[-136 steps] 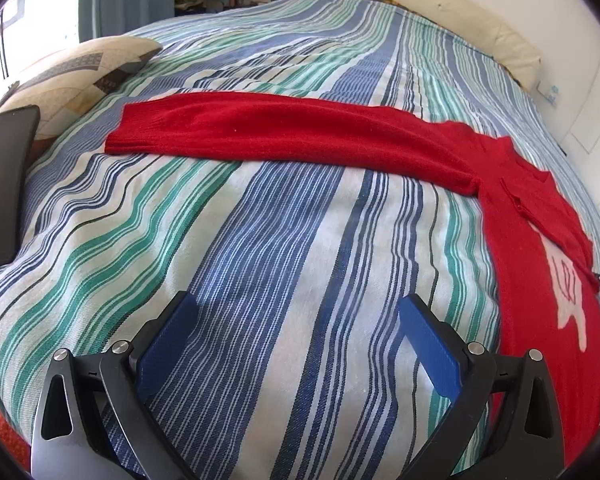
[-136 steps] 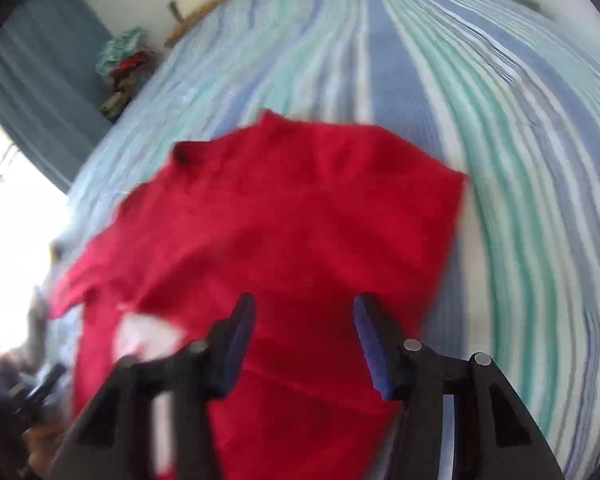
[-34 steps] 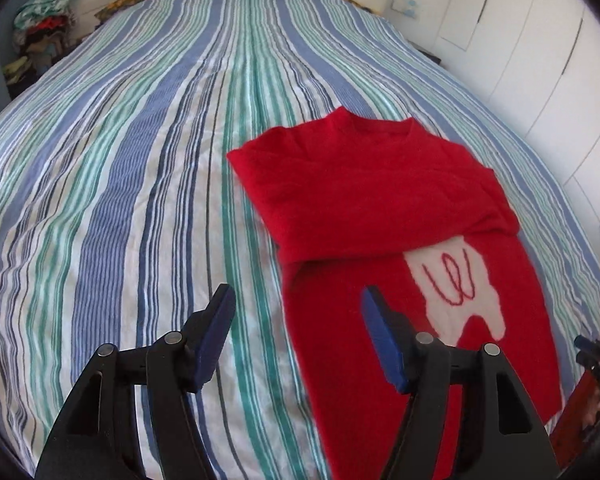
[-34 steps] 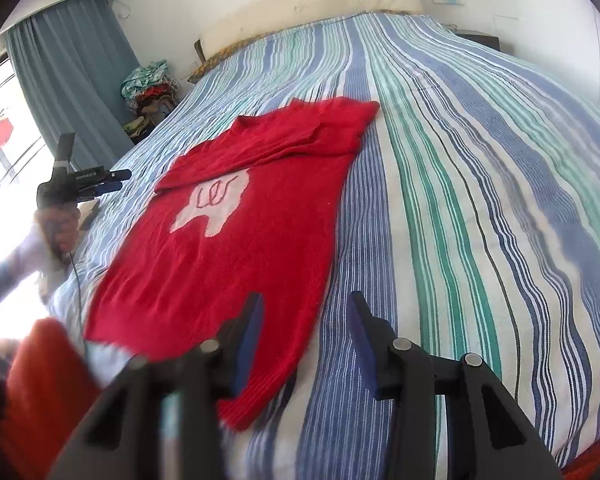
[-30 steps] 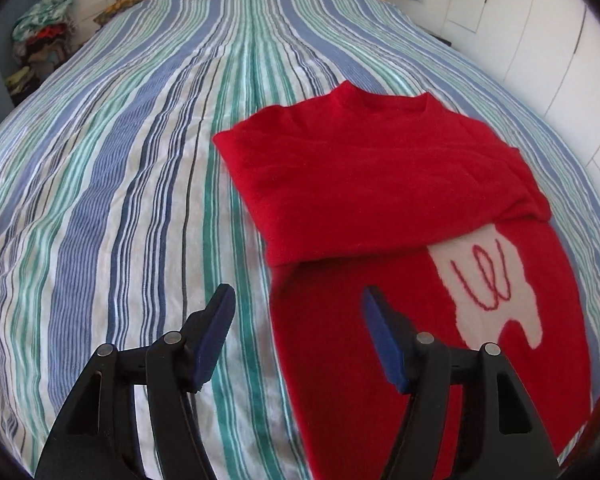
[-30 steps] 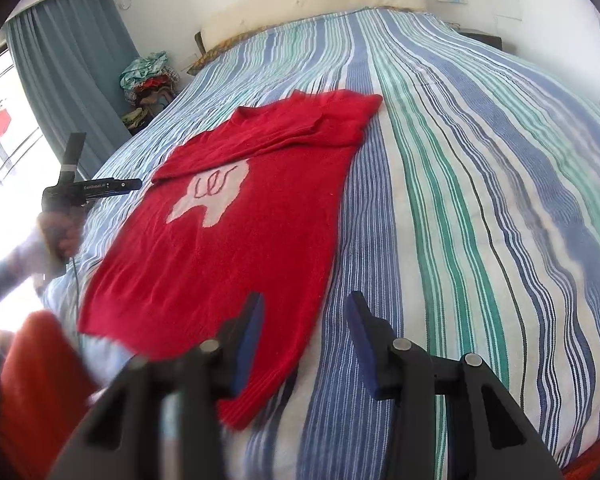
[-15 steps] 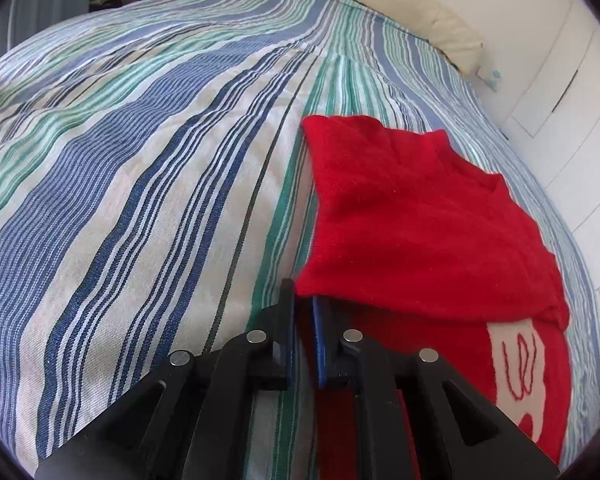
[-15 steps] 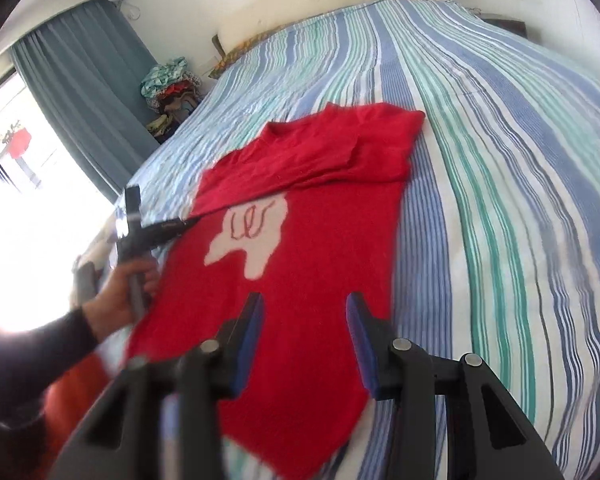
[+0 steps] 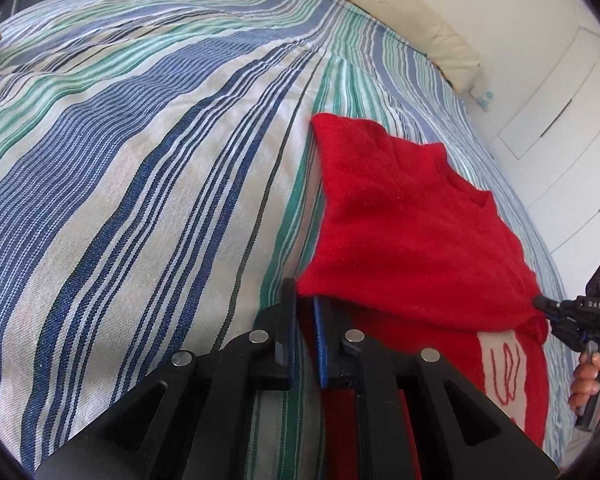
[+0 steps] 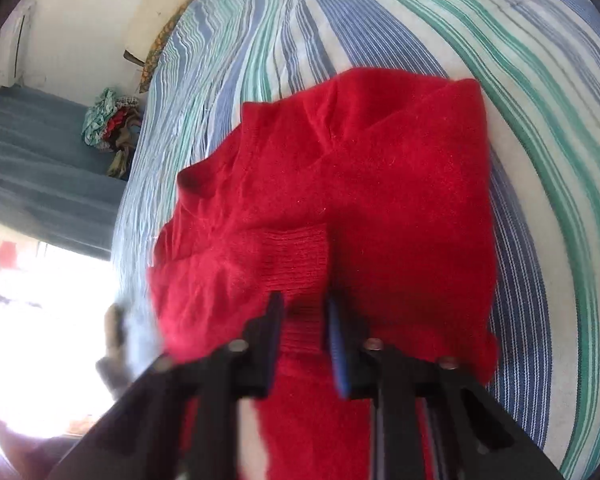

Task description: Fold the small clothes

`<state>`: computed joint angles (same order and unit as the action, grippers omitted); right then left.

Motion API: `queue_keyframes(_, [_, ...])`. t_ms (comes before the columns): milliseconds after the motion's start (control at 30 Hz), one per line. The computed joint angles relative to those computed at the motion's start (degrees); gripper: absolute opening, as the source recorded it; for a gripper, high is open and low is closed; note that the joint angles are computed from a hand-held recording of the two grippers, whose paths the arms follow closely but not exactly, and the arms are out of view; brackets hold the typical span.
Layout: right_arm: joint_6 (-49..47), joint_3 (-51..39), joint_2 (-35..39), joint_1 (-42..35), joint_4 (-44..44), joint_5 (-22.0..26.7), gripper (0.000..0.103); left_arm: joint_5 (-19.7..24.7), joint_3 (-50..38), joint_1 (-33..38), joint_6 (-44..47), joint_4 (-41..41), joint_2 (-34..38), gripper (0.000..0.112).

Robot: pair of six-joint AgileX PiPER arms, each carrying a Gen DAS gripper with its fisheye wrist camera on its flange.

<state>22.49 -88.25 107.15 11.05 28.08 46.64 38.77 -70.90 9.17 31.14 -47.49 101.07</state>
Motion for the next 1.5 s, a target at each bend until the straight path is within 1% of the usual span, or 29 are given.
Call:
queue_keyframes(67, [2.4,1.2,-2.4,2.1,-5.7,-3.2,0.006,-0.3,0.2,0.0,0.5,-0.4,0.0,0.011])
queue_keyframes(100, [5.0,1.6,-3.0,2.9,-9.2,-3.9,0.006,-0.4,0.2,-0.2,0.4,-0.3,0.1,0.011])
queue_keyframes(167, [8.9,1.6,-2.3,4.3,-13.9,-2.5,0.006,-0.4,-0.1,-0.3,-0.2,0.2,0.1,0.011])
queue_keyframes(233, [9.9,0.8,-0.4,5.5,-16.4,-1.3,0.007,0.3,-0.5,-0.1,-0.5,0.4,0.2,0.011])
queue_keyframes(267, [10.7,1.5,-0.6,6.2,-17.5,-2.5,0.01,1.1,-0.9,0.2,-0.5,0.3,0.3,0.012])
queue_keyframes(333, [11.0,2.7,-2.0,6.5,-18.0,-4.4,0.023,4.4,-2.2,1.4,-0.5,0.0,0.5,0.013])
queue_keyframes(400, [13.7,4.3,-4.9,7.5,-21.8,-4.5,0.034,7.4,-2.7,2.6,-1.9,1.7,-0.8,0.017])
queue_keyframes(433, [14.4,5.5,-7.0,8.1,-24.2,-4.3,0.038,8.1,-1.9,3.1,-2.6,2.8,-2.5,0.022])
queue_keyframes(467, [14.6,6.4,-8.9,9.0,-26.8,-3.5,0.039,8.3,-0.8,3.4,-3.3,4.7,-4.7,0.031])
queue_keyframes(500, [14.0,7.7,-11.2,9.7,-29.0,-2.5,0.04,8.2,0.9,3.5,-4.0,7.2,-7.5,0.037])
queue_keyframes(533, [12.7,9.5,-13.7,10.6,-30.4,-1.8,0.04,7.6,2.8,3.2,-4.7,10.1,-10.7,0.049])
queue_keyframes(567, [11.0,11.1,-16.2,11.6,-30.9,-0.7,0.04,7.1,5.0,2.9,-4.6,12.4,-14.1,0.054])
queue_keyframes(600, [9.6,13.0,-18.7,12.9,-31.1,0.2,0.04,7.4,7.1,2.7,-3.3,13.4,-17.6,0.054])
queue_keyframes(633, [8.6,14.8,-21.1,14.6,-31.2,1.1,0.04,8.7,8.9,2.8,-0.8,12.9,-20.8,0.054])
queue_keyframes(700, [7.6,18.8,-25.7,18.4,-31.2,2.9,0.04,12.9,12.5,2.4,3.7,11.2,-27.3,0.054])
queue_keyframes(733, [8.0,20.7,-27.8,20.9,-31.2,3.5,0.04,14.9,14.3,1.7,5.5,10.6,-30.5,0.056])
queue_keyframes(800, [10.3,24.1,-30.9,27.2,-31.7,3.9,0.04,18.4,18.0,-1.5,7.2,11.2,-35.8,0.059])
queue_keyframes(867, [14.5,27.4,-32.6,33.9,-32.7,3.2,0.04,20.6,21.2,-6.6,5.0,16.1,-38.3,0.058])
queue_keyframes(900, [17.1,28.9,-32.9,36.8,-33.2,3.2,0.04,20.4,23.4,-9.6,2.1,20.0,-39.2,0.057])
queue_keyframes(933, [21.6,31.4,-33.6,40.4,-34.4,3.6,0.04,18.6,26.8,-11.1,1.0,21.9,-41.3,0.056])
queue_keyframes(967, [24.9,32.9,-33.3,42.5,-35.0,4.6,0.04,17.8,29.0,-10.2,1.7,21.6,-43.9,0.056])
queue_keyframes(1000, [28.7,35.0,-33.5,44.7,-36.2,4.9,0.04,18.5,28.8,-9.2,2.1,21.2,-44.1,0.056])
queue_keyframes(1067, [38.9,39.7,-36.8,49.8,-42.4,3.2,0.04,20.9,27.0,-7.0,2.3,19.9,-42.6,0.056])
queue_keyframes(1100, [42.1,40.6,-37.8,51.2,-44.2,3.4,0.04,21.3,27.2,-6.3,2.4,19.4,-42.7,0.056])
queue_keyframes(1167, [45.3,40.9,-38.3,52.8,-46.0,4.2,0.04,19.5,28.3,-8.2,1.5,20.9,-43.9,0.056])
queue_keyframes(1233, [46.4,40.9,-38.0,53.2,-46.9,4.5,0.04,17.6,28.8,-12.3,-2.3,24.9,-45.6,0.056])
queue_keyframes(1300, [46.7,41.2,-38.2,53.3,-47.3,4.7,0.04,17.6,28.9,-13.0,-3.3,25.9,-46.4,0.056])
queue_keyframes(1400, [47.8,41.4,-38.9,53.7,-47.6,4.4,0.04,20.3,28.6,-9.2,-0.9,23.3,-48.3,0.057])
queue_keyframes(1500, [49.6,41.4,-40.0,54.6,-48.4,4.9,0.04,23.2,27.9,-1.6,4.3,17.7,-50.6,0.059])
